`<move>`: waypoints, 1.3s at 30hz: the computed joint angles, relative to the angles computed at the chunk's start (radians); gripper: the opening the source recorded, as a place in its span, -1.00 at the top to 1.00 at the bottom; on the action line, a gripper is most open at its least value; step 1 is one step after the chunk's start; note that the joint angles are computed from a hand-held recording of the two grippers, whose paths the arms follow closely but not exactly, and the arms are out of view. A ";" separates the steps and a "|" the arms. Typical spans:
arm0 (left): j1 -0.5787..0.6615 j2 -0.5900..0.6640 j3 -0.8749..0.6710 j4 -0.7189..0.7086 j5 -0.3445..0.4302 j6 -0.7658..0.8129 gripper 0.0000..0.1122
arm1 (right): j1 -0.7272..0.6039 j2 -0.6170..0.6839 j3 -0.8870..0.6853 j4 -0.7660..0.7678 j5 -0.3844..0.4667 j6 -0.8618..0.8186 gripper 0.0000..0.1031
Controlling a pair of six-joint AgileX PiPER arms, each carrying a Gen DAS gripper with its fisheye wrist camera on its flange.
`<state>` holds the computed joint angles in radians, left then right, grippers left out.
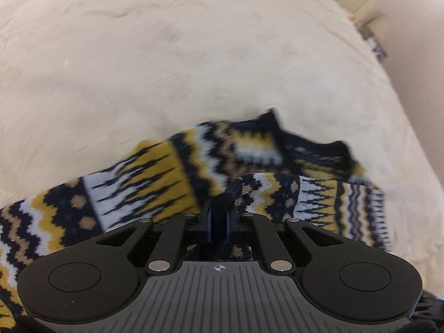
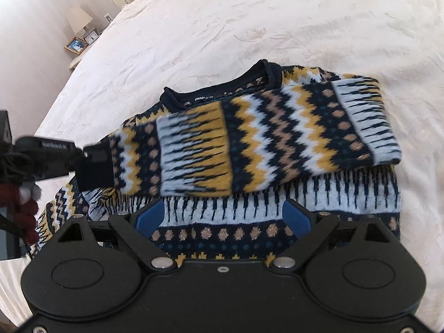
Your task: Fold small clothes
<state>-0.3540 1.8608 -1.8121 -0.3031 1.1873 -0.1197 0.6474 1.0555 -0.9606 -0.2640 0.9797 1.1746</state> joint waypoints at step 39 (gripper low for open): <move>-0.358 -0.388 0.359 0.221 -0.010 -0.389 -0.41 | -1.045 0.081 0.098 0.581 -0.080 -1.191 -0.38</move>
<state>-0.7119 1.4730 -1.4533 -0.0822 1.1773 -0.5085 -0.3978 1.1367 -0.8628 0.3173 0.9000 -0.0168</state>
